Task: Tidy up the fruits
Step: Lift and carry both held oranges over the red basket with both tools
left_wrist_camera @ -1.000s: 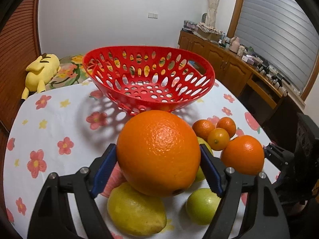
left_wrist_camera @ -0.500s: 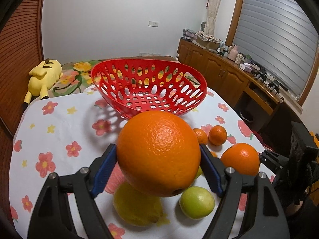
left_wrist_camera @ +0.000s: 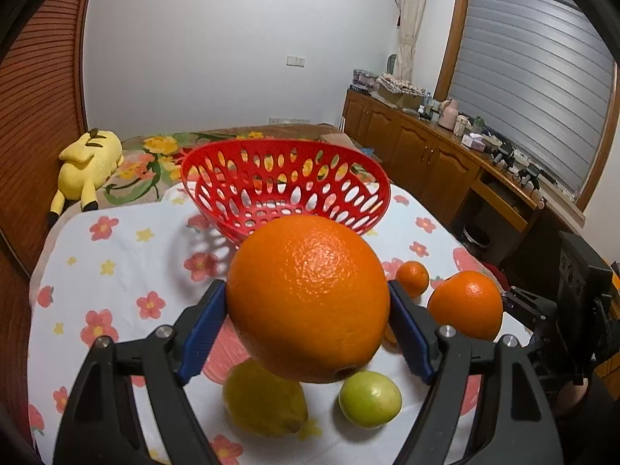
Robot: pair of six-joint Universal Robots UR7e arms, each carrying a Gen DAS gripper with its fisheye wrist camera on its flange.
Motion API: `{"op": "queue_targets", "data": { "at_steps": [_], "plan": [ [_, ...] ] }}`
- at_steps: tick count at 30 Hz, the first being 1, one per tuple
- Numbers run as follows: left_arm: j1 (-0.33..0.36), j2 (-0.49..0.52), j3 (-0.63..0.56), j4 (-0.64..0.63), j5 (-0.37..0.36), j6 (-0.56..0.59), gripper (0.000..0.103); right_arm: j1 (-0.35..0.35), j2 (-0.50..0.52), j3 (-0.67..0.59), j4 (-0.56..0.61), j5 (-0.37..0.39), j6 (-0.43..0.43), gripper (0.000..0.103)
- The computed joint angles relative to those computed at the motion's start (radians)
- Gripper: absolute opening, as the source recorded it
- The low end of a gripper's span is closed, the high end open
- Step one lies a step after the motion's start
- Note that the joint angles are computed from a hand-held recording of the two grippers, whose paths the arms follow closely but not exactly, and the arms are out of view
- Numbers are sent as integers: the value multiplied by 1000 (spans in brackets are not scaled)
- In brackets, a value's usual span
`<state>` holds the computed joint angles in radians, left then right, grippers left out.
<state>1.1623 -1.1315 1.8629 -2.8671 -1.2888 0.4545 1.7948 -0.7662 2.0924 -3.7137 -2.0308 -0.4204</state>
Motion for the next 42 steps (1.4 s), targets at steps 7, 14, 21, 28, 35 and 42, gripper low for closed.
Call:
{"op": "queue_targets", "data": {
  "at_steps": [7, 14, 21, 28, 35, 42],
  "plan": [
    [-7, -18, -9, -4, -4, 3, 80, 14, -14, -24, 18, 9, -22, 83],
    [-14, -26, -18, -18, -1, 8, 80, 33, -32, -52, 45, 21, -41, 83],
    [-13, -15, -46, -15, -4, 11, 80, 48, -39, -108, 92, 29, -61, 83],
    [-7, 39, -119, 11, 1, 25, 80, 50, -27, -191, 161, 42, -87, 83],
    [-12, 126, -230, 65, 25, 45, 80, 42, -33, -248, 213, 67, -104, 83],
    [-13, 222, -330, 114, 73, 59, 80, 11, -42, -293, 266, 98, -111, 83]
  ]
}}
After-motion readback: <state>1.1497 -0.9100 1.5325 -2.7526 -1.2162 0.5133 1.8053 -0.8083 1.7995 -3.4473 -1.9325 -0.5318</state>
